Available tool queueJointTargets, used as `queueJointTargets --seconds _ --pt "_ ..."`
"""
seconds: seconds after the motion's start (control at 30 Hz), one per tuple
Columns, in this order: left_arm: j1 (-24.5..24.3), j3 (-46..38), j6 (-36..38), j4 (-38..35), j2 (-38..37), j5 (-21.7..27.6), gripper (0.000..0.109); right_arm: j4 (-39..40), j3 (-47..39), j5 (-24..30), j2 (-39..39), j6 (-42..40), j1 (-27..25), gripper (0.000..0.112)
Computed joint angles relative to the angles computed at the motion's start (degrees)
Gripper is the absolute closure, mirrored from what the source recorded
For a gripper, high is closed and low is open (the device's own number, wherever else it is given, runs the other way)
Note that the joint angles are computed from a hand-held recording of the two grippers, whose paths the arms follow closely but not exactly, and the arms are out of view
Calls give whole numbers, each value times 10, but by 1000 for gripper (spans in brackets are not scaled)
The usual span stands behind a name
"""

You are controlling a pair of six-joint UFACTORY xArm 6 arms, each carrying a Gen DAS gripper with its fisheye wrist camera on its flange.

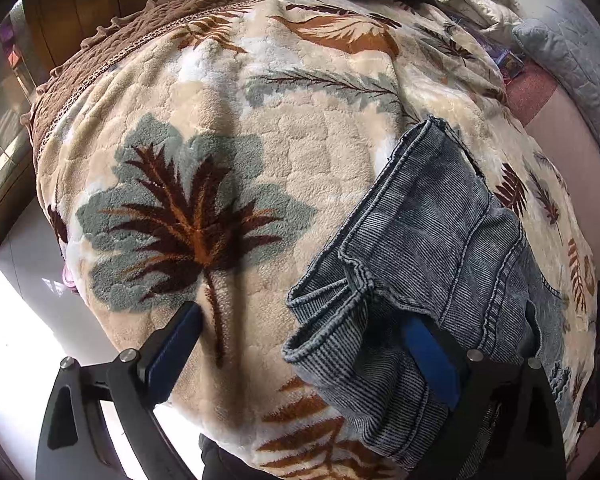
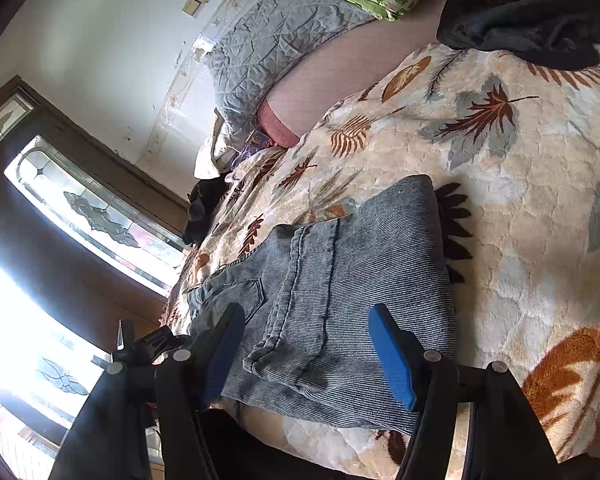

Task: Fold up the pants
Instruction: 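Close the left gripper on the folded edge of the jeans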

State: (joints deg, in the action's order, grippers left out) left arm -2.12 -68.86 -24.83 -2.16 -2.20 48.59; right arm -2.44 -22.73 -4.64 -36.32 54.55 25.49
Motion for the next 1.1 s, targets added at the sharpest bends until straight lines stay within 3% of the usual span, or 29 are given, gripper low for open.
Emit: queueJointTargets --seconds 0.13,0.17,0.2,0.37,0.5,0.6,0.63,0.77,0.83,0.93,1.1 --pt "-4 1 11 13 -6 -6 46 -4 -1 0 4 5 -3 44" --pt "-3 7 35 -10 -11 -20 78 -16 -2 0 5 16 -6 44" --pt "-4 4 60 -39 -11 -22 85 -19 -2 -1 6 18 -7 44" --pt "-10 -19 54 -18 0 -5 85 -65 -2 3 1 55 -18 44" --pt "7 5 67 -70 -18 -9 81 -49 6 2 -8 45 -18 44" --pt "15 17 80 -100 -27 -7 59 -32 8 0 -7 33 -16 44" --pt "19 20 87 -117 -28 -1 45 2 7 -2 -4 5 -8 44" --pt "23 56 91 -149 -54 -19 41 -20 0 1 3 18 -8 44" --pt "21 61 93 -154 -56 -28 44 -55 -5 8 6 41 -13 44" --pt "19 47 131 -200 -42 -25 79 -47 -7 14 10 33 -9 44" --pt "10 30 122 -184 -19 -38 88 -71 -9 16 11 51 -14 44"
